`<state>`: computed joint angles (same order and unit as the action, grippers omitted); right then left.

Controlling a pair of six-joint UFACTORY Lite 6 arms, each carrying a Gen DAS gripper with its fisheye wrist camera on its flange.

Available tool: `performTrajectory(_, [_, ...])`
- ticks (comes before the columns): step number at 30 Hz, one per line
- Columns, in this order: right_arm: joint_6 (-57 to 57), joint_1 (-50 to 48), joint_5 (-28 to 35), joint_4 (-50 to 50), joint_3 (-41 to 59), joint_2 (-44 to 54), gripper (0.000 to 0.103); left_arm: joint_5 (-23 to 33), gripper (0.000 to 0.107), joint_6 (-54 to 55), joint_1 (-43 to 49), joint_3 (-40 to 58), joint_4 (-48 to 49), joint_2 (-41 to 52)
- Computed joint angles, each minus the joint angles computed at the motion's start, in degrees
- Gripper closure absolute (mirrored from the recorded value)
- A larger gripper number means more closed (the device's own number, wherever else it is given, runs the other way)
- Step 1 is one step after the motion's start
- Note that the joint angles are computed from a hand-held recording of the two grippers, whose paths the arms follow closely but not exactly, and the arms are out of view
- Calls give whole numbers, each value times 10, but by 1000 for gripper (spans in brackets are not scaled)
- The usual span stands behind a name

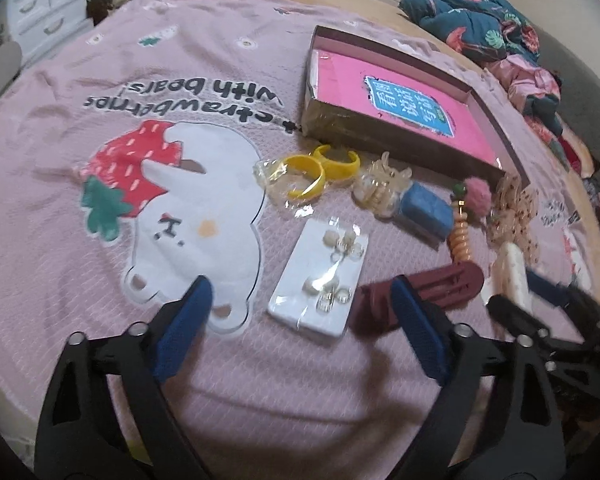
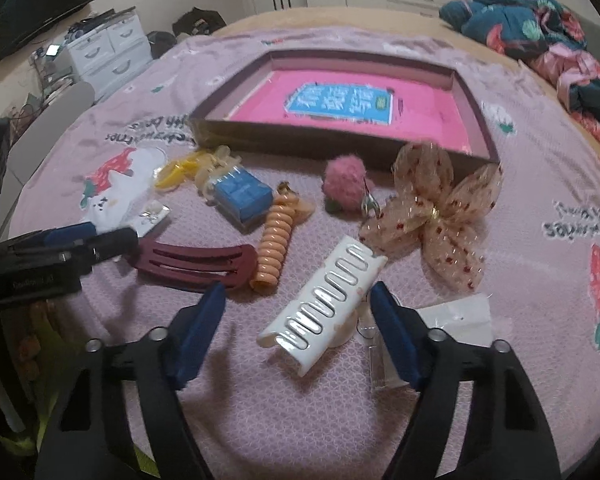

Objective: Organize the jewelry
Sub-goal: 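Grasp the white comb clip with the right tool while the left tool grasps the earring card, then carry both items into the tray and open both tools to release them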

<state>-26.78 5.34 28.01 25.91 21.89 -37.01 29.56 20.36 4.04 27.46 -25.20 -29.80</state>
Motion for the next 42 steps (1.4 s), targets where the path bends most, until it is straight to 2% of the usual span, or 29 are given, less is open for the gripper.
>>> performTrajectory(4, [-64,-29,-6,54,1,37,54,-14,37,25,-1,19,-24,42])
performTrajectory(6, [-106,-42,-5,90,1,52,56,-19,41,34,-5,28,-32,61])
performTrajectory(10, [-145,-54,-13,123,5,73,72,-30,47,18,-25,40,-14,85])
performTrajectory(12, [-192,-74,-11,163,7,84,77,-26,57,35,-26,39,-25,87])
performTrajectory(15, [-241,-94,2,199,11,87,77,-20,70,75,-19,41,-55,91])
performTrajectory(19, [-268,-105,18,215,13,74,77,-3,76,127,5,34,-92,83])
performTrajectory(27, [-279,-122,53,219,31,49,77,46,78,158,56,16,-103,30])
performTrajectory(32, [-271,-117,65,216,48,44,77,73,78,150,85,43,-88,21])
performTrajectory(42, [-300,-123,83,259,124,95,78,58,78,72,34,166,-41,80])
